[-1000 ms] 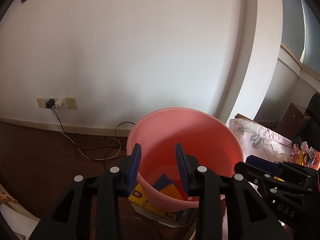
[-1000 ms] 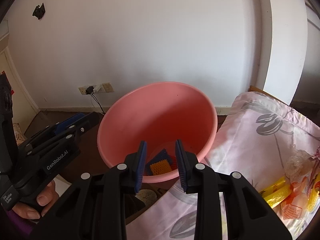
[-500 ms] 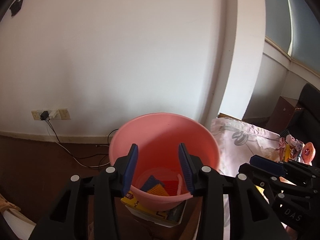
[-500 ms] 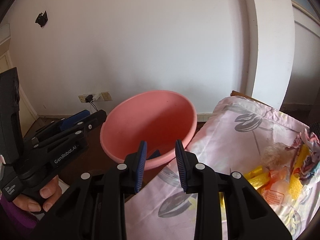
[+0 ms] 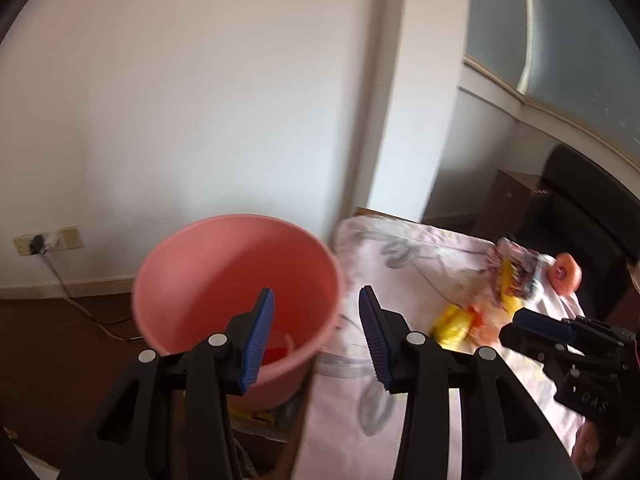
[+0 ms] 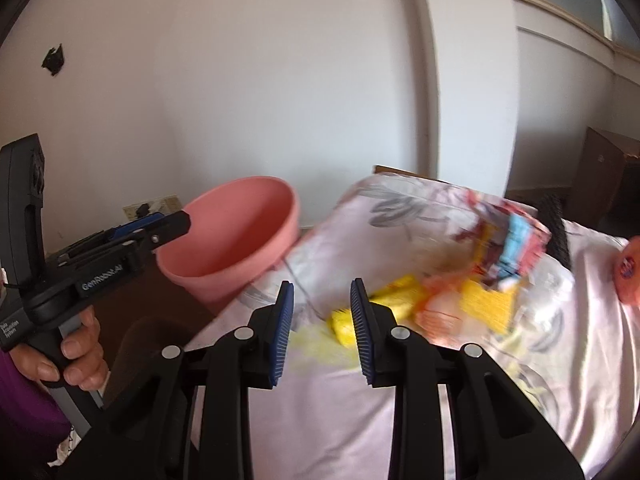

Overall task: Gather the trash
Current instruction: 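Move both tools back over the table toward the crumpled wrappers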

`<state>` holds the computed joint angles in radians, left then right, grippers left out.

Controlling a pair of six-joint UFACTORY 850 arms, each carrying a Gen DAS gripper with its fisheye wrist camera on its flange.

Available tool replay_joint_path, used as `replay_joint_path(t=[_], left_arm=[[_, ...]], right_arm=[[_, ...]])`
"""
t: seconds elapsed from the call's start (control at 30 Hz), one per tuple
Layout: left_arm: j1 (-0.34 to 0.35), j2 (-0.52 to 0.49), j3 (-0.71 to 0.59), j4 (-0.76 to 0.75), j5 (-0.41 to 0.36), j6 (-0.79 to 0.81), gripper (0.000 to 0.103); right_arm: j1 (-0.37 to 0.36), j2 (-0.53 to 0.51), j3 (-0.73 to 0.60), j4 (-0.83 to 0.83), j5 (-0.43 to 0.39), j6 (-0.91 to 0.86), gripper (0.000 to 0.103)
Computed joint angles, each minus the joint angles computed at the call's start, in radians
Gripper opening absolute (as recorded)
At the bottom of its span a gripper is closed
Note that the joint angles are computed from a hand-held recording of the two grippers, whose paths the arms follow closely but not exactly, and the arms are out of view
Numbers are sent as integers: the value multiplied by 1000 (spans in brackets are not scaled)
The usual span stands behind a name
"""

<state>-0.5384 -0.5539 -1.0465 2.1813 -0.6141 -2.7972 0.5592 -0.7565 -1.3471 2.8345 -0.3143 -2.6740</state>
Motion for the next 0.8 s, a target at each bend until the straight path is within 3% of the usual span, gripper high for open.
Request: replay_joint_path(t=[0.1,0.23,0.57,0.8], left_arm=[[-8,-15,-14,67,24,-38,43],[-21,-50,-54,151,80,-60,43],[-55,-131,-186,291,188,-76,43],[-62,-186,-309,508,272,-244,43]], right_arm=[[-16,21,46,141,-7,-115,30],[-46,39,95,207,-16,-130,30],[-102,55,159,252,-48,-107,30],[-126,47,169,224,-54,-61,30]])
